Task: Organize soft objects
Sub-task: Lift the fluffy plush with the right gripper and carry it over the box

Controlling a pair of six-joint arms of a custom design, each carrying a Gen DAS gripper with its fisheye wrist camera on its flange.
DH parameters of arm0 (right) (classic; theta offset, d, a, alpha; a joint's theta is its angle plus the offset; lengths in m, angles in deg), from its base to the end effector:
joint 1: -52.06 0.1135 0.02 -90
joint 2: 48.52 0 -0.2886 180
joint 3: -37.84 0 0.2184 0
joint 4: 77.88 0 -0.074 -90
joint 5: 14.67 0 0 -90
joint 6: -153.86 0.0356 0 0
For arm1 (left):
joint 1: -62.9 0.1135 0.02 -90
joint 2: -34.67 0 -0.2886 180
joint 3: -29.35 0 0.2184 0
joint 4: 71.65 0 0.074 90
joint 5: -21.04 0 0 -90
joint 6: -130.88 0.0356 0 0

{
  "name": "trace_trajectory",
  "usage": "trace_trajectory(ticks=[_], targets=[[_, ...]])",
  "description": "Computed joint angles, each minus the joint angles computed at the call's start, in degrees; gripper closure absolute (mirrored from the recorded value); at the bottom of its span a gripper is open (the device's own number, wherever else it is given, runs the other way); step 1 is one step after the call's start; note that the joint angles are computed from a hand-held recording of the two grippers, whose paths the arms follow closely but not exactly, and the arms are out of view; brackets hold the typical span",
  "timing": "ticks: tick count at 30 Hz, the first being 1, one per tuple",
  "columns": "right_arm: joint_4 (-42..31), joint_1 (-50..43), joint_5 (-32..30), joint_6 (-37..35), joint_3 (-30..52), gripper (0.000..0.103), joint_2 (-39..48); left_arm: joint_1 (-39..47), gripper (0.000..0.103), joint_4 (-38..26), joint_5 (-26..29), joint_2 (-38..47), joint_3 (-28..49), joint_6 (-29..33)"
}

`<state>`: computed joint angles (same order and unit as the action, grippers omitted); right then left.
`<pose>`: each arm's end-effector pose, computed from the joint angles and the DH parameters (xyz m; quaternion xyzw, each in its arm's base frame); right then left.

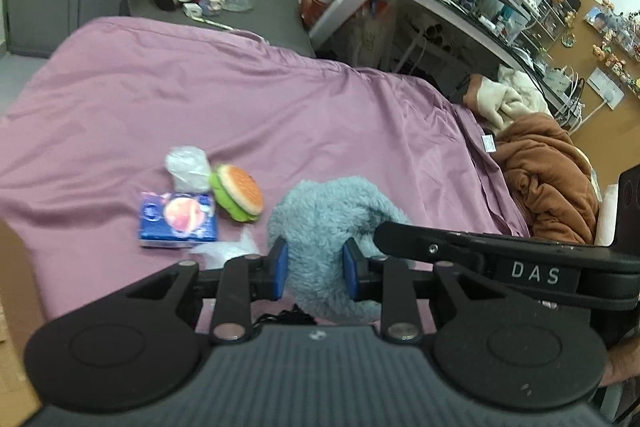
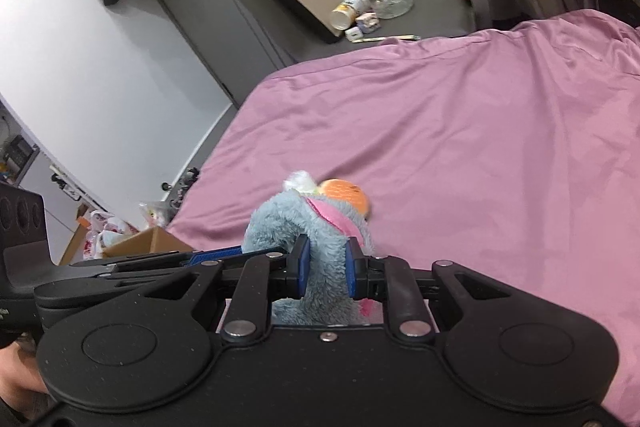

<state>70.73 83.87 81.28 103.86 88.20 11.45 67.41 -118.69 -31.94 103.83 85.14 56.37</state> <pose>0.1494 0.0883 0.2551 0.0864 0.9049 0.2046 0.3631 0.1815 -0.0072 0.2437 0.1684 0.9049 -0.2602 0.2918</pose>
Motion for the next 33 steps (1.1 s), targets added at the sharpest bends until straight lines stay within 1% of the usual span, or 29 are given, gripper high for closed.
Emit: trace_trajectory(ticks=[4, 8, 15, 18, 23, 26, 33], targets=[[1.15, 4.3, 2.35, 2.03, 1.83, 0.085, 1.7, 6.97, 0.076, -5.39, 2.88, -1.01, 2.02, 5.18], [2.33, 9.72, 5.34, 3.85, 4.09, 0.085, 4.2, 15.72, 0.076, -12.33, 5.83, -1.95, 4.43, 13.24], [3.9, 19.28, 10.17, 7.19, 9.09, 0.084, 9.65, 34.22, 0.076, -27.87, 10.96, 1.73, 11.17, 33.37], [4.62, 22.16, 11.53, 7.89, 11.31, 0.084, 12.28, 41.29, 0.076, -33.42, 12.03, 4.78, 14.07, 41.27], [6.01, 27.05, 13.53, 9.11, 14.74, 0.084, 17.2, 51.2, 0.076, -40.73, 12.59, 10.47, 18.96, 52.82], [7.12, 28.87, 14.05, 9.61, 16.91, 0.084, 20.39, 55.43, 0.076, -43.4, 12.57, 13.68, 21.64, 57.13], [8.24, 31.24, 14.25, 9.63, 22.3, 0.083, 26.79, 61.23, 0.076, -47.03, 12.65, 19.82, 27.73, 62.6]])
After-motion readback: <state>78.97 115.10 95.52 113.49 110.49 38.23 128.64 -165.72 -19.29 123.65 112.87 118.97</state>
